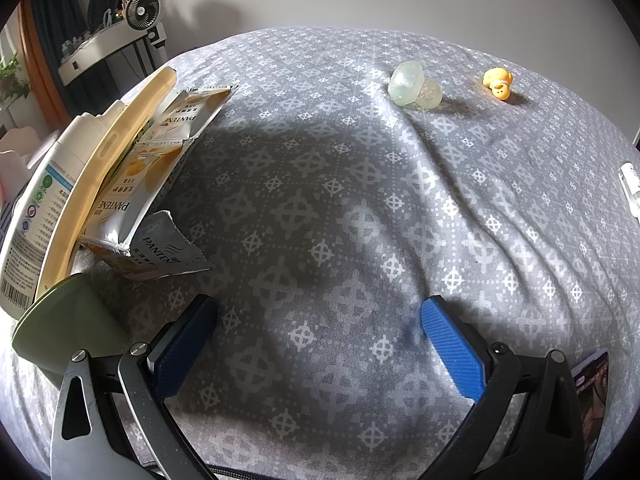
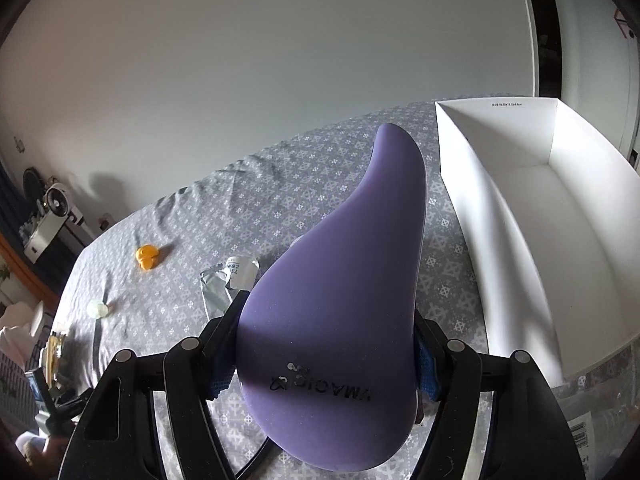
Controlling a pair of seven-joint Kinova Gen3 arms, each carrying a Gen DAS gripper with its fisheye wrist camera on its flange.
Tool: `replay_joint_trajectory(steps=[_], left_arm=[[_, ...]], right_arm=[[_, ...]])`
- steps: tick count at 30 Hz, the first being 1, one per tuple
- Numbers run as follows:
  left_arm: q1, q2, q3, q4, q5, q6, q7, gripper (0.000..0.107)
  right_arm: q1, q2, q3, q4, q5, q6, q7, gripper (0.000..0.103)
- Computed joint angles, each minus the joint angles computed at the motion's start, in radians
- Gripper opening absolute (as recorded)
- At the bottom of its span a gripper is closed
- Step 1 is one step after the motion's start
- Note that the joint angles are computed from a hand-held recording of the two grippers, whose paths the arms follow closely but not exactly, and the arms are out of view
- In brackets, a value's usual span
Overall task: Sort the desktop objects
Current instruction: 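Carry the purple hairbrush with the right gripper toward the white box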
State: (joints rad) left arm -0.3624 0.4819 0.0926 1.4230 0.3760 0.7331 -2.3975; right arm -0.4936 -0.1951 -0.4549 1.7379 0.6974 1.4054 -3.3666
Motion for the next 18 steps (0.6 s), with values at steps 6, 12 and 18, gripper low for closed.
replay_joint_trajectory(steps=[6, 12, 18], left_arm=[[0.001, 0.000, -0.001, 0.000, 0.001, 0.000, 0.000, 0.103], [0.001, 0.000, -0.001, 0.000, 0.001, -0.001, 0.001, 0.103], [0.001, 0.000, -0.001, 0.000, 0.001, -0.001, 0.001, 0.103]], right_arm=[[-0.006, 0.034, 0.025, -0.044, 0.021, -0.014, 0.067, 0.069], [-0.040, 0.118, 0.073, -0.134, 0.042, -0.033, 0.191, 0.069], [-0.076, 0.191, 0.142, -0.166, 0.000, -0.073, 0.265, 0.069]])
